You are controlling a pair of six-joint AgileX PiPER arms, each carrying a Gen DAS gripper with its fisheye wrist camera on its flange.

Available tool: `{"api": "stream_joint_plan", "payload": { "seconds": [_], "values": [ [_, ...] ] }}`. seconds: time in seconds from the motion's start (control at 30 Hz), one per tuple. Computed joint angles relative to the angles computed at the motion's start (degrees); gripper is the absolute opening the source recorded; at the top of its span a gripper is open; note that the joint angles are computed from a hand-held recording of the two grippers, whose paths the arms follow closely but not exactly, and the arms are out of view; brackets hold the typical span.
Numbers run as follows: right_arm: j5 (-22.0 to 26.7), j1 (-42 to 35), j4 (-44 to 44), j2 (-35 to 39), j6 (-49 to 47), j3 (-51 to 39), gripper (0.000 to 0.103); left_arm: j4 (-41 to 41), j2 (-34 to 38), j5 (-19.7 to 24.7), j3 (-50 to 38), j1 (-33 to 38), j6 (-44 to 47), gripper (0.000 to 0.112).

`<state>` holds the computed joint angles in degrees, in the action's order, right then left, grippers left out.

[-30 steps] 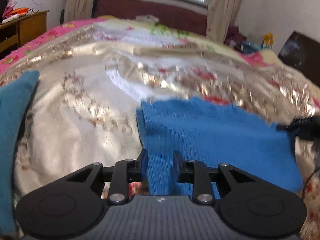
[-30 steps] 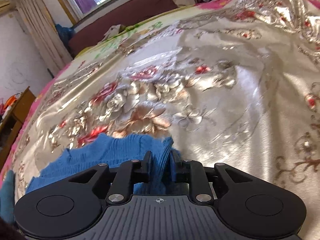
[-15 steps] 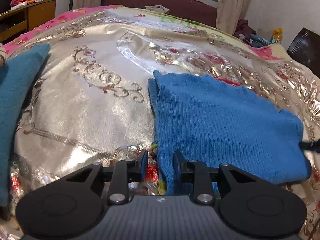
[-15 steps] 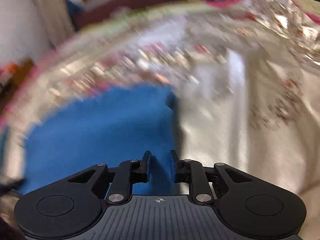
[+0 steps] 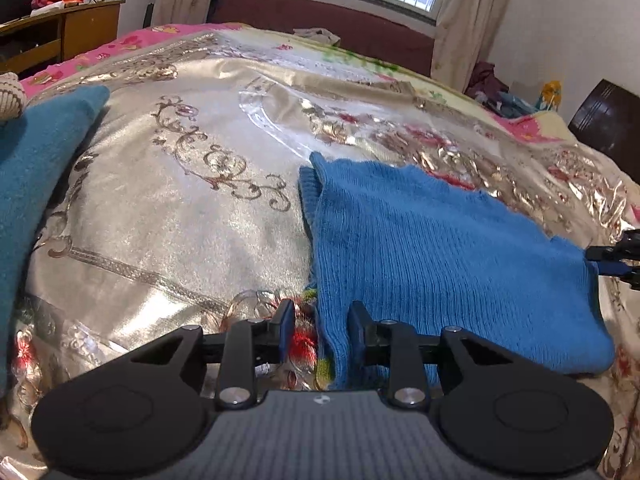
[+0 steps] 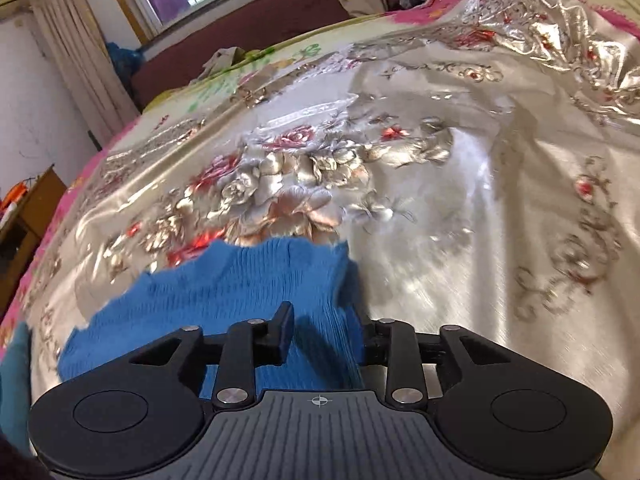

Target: Fold small clothes

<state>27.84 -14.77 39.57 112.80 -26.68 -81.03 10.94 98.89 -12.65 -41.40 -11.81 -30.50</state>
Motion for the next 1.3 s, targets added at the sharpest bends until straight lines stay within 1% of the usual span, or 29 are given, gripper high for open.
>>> {"api": "stream_joint_plan", "payload": {
  "seconds": [0.07,0.1,0.13,0.2,0.27,0.3,0.33,0.37,0.4,0.43,0.47,0.5,0.53,0.57,0.6,0.63,0.67,0.7,0.73,0.77,0.8,0.87,0.9,0.97,1.0,1.13,1.2,1.23,1.3],
  "values": [
    [2.4,0.5,-2.8,2.8,3.2,-3.5,0.031,-2.5,0.2,-0.8,0.2,-0.3,2.6,0.034],
    [2.9,0.7,-2.8,3.5,2.9,-4.4,0.020,-4.1,0.4,-1.0,0.1,-0.5,4.2,0.034],
    [2.1,0.9,-0.4,2.8,0.3,-3.2,0.010,-5.7,0.4,-1.4,0.2,-0.7,6.0,0.034],
    [1.0,0.4,10.0,0.6,-10.2,-0.2,0.010,-9.7,0.1,-3.1,1.0,-1.3,10.1,0.034],
    [1.2,-0.7,21.5,-1.4,-20.6,2.5,0.010,-10.6,-0.3,-4.6,1.7,-1.4,11.2,0.034],
    [1.7,-1.4,25.0,-1.9,-23.1,3.1,0.010,-10.9,-0.2,-4.9,1.8,-1.4,11.5,0.034],
    [2.2,-2.0,26.2,-1.8,-23.4,3.1,0.009,-10.7,0.0,-4.5,1.5,-1.4,11.5,0.034],
    [1.5,-2.2,25.1,-1.3,-21.7,2.9,0.009,-10.5,0.3,-3.8,1.1,-1.4,11.3,0.034],
    [-0.2,-1.8,21.7,0.1,-18.6,2.1,0.011,-10.8,0.5,-3.1,0.7,-1.5,11.7,0.034],
    [-1.8,-1.4,16.1,1.7,-13.8,1.3,0.015,-11.3,0.8,-2.4,0.3,-1.5,12.2,0.034],
    [-3.1,-1.3,10.3,3.2,-8.3,0.8,0.015,-11.5,0.9,-2.0,0.2,-1.6,12.5,0.034],
    [-2.7,-1.4,5.6,3.6,-3.4,0.3,0.015,-11.8,1.0,-1.6,0.1,-1.7,13.0,0.034],
    [-2.4,-1.5,3.1,2.8,-0.1,0.4,0.015,-12.8,0.9,-1.4,0.1,-1.9,14.0,0.034],
    [-3.2,-1.5,2.9,1.3,0.9,1.6,0.017,-13.9,0.6,-1.3,0.3,-2.0,15.1,0.034],
    [-4.3,-1.2,2.2,-0.3,2.0,2.7,0.021,-14.5,0.4,-1.2,0.4,-2.1,15.7,0.034],
    [-6.3,-0.2,-0.9,-2.0,4.8,3.7,0.024,-14.2,0.3,-1.1,0.5,-2.1,15.3,0.035],
    [-9.8,1.4,-6.2,-4.2,8.7,5.4,0.024,-13.4,0.3,-0.8,0.4,-2.0,14.5,0.035],
    [-11.9,2.7,-11.9,-5.3,12.6,5.8,0.025,-12.3,0.2,-0.5,0.4,-1.8,13.3,0.035],
    [-13.4,4.1,-16.2,-6.5,14.9,6.1,0.025,-10.5,0.0,-0.4,0.5,-1.6,11.4,0.035],
    [-14.0,5.8,-18.1,-7.5,15.4,6.1,0.025,-9.3,-0.3,-0.6,0.8,-1.4,10.2,0.035],
    [-13.2,7.8,-17.8,-8.4,14.6,6.0,0.026,-7.8,-0.6,-0.8,1.1,-1.2,8.7,0.035],
    [-7.4,11.9,-11.2,-8.3,7.4,3.0,0.031,-3.7,-1.0,-1.1,1.5,-0.6,4.5,0.035],
    [-4.9,13.5,-9.4,-7.5,5.3,1.2,0.033,-0.3,-1.1,-1.2,1.6,-0.2,1.3,0.035],
    [0.7,18.4,-8.0,-4.5,4.8,-3.8,0.033,7.6,-1.1,-1.0,1.4,0.8,-6.5,0.035],
    [3.7,21.0,-8.7,-2.1,6.3,-7.2,0.033,11.6,-1.1,-0.8,1.3,1.3,-10.5,0.035],
    [10.2,28.9,-16.2,6.4,13.3,-18.9,0.034,27.9,-1.3,-2.7,1.6,4.1,-27.2,0.035],
    [14.2,31.5,-19.0,10.2,16.7,-24.7,0.035,32.8,-1.4,-3.8,1.8,5.3,-32.1,0.037],
    [17.4,32.6,-21.3,12.8,18.7,-29.3,0.039,34.8,-1.3,-4.3,1.9,5.8,-34.3,0.038],
    [19.8,35.1,-27.5,15.7,22.8,-34.2,0.041,38.9,-1.1,-5.5,1.8,7.0,-38.3,0.039]
  ]
}}
